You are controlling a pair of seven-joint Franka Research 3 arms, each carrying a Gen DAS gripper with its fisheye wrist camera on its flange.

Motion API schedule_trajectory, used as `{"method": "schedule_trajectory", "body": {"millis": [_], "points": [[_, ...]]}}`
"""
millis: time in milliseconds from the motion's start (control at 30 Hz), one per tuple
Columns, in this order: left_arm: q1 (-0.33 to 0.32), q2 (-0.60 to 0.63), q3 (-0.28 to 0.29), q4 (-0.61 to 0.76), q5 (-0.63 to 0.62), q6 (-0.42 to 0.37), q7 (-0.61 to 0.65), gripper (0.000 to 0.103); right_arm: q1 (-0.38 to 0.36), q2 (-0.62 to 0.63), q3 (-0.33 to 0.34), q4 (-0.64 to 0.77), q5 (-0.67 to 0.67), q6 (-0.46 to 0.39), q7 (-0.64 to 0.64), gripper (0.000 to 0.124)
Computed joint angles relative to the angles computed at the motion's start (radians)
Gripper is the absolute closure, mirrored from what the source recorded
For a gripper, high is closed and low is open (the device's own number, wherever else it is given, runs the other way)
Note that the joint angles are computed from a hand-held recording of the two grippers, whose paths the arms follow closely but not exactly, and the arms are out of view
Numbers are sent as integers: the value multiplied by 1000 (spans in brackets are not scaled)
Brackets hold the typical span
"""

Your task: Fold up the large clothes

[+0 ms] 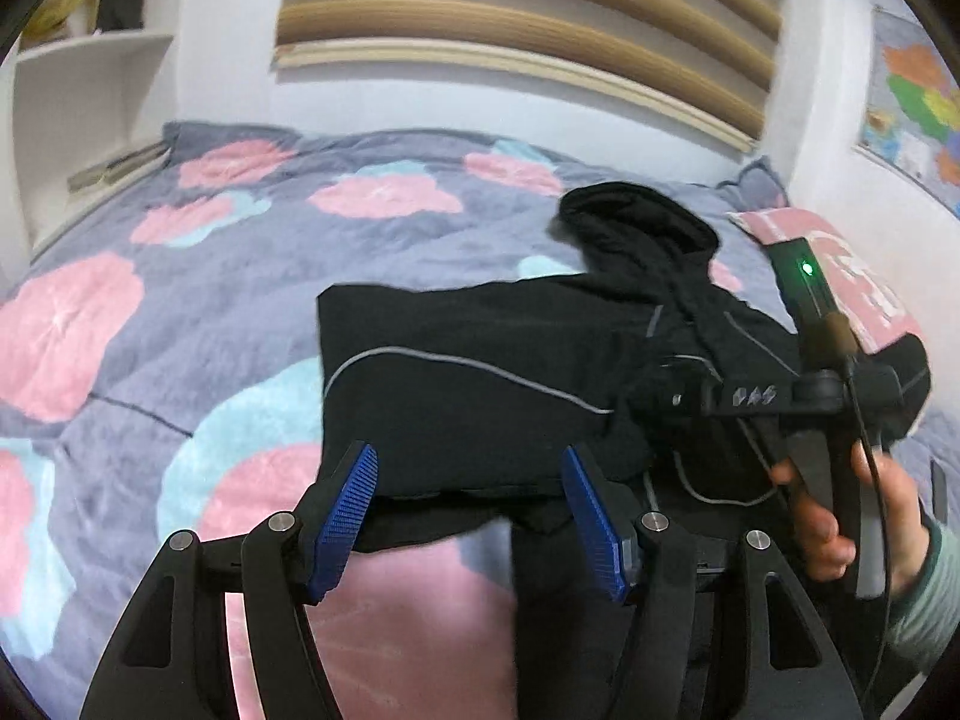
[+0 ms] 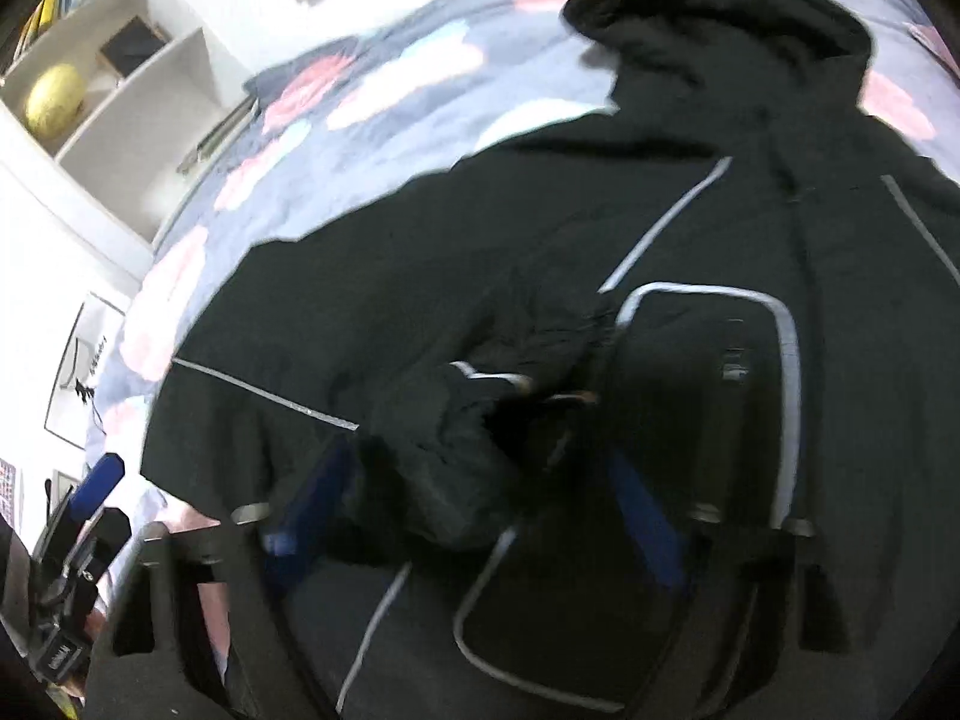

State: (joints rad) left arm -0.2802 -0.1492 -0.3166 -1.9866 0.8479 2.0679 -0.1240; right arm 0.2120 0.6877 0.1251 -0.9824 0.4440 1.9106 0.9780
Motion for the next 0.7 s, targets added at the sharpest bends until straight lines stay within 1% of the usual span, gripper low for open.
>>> {"method": "schedule_trajectory", "body": {"millis": [33, 100, 200, 267, 367, 533, 600, 700], "points": [[2, 7, 1, 7, -8, -14, -1, 38, 3, -19, 0, -34, 1, 35, -12, 87], [3, 21, 5, 25, -21, -37, 8, 38, -14, -86, 15, -140, 45, 122, -69, 93], [2, 43, 10, 67, -25, -69, 33, 38, -37, -159, 22, -222, 97, 200, -142, 96], [-1, 64, 13, 108, -13, -89, 55, 38, -49, -172, 21, -213, 123, 201, -158, 96], [-8, 101, 19, 177, 11, -95, 87, 38, -75, -188, 14, -184, 152, 188, -184, 96], [-43, 221, 35, 355, 51, -127, 170, 38, -115, -170, 0, -91, 174, 168, -186, 97], [-64, 271, 49, 428, 55, -135, 208, 38, -138, -144, -6, -27, 177, 154, -177, 97], [-98, 360, 75, 552, 50, -138, 276, 38, -176, -67, -16, 126, 163, 125, -146, 97]]}}
